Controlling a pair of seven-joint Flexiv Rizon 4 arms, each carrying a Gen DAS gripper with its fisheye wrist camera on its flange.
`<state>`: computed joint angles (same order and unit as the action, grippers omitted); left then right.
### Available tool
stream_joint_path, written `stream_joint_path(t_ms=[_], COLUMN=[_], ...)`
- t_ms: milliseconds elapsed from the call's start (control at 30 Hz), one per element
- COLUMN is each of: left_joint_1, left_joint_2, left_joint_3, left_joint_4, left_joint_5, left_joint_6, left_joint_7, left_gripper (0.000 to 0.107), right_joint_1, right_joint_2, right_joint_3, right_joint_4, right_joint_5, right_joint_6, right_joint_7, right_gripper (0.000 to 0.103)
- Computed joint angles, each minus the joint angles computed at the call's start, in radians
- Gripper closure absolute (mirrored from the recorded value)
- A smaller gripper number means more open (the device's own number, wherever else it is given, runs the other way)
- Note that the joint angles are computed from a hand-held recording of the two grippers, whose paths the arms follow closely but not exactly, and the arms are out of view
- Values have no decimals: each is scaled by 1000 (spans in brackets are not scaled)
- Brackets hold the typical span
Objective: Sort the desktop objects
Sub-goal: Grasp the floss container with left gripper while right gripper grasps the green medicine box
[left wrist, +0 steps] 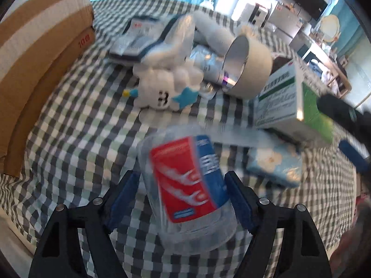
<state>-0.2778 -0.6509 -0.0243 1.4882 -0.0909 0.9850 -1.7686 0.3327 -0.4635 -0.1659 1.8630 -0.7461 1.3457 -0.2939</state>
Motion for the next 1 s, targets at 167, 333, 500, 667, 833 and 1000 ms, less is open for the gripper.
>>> stream_joint_path(t_ms=[167, 333, 500, 667, 833, 1000], left_joint_1=[-9, -1, 22, 23, 33, 51], left_joint_2=[-21, -19, -6, 27, 77, 125], left_joint_3=[13, 8, -14, -8, -6, -16], left_joint_4=[-10, -17, 3, 27, 77, 128], left_joint_5=[26, 34, -5, -12, -13, -32], left_joint_6=[-14, -8, 5, 10, 63, 126], left_joint_7=[-8, 24, 62, 64, 74, 96], left_gripper=[27, 43, 43, 44, 44, 44], right_joint_1=[-17, -22, -35, -2, 30, 34], right_joint_2=[-59, -107, -101, -48, 42, 142], right_joint_3=[59, 92, 95, 48, 7, -1], right_joint_4=[-95, -164, -122, -45, 50, 127], right_joint_5=[88, 146, 196, 166, 75, -64], right_joint_6=[-112, -224, -140, -65, -26, -3], right_joint_7=[-57, -135, -152, -121, -45, 59], right_gripper=[0, 0, 10, 10, 10, 10])
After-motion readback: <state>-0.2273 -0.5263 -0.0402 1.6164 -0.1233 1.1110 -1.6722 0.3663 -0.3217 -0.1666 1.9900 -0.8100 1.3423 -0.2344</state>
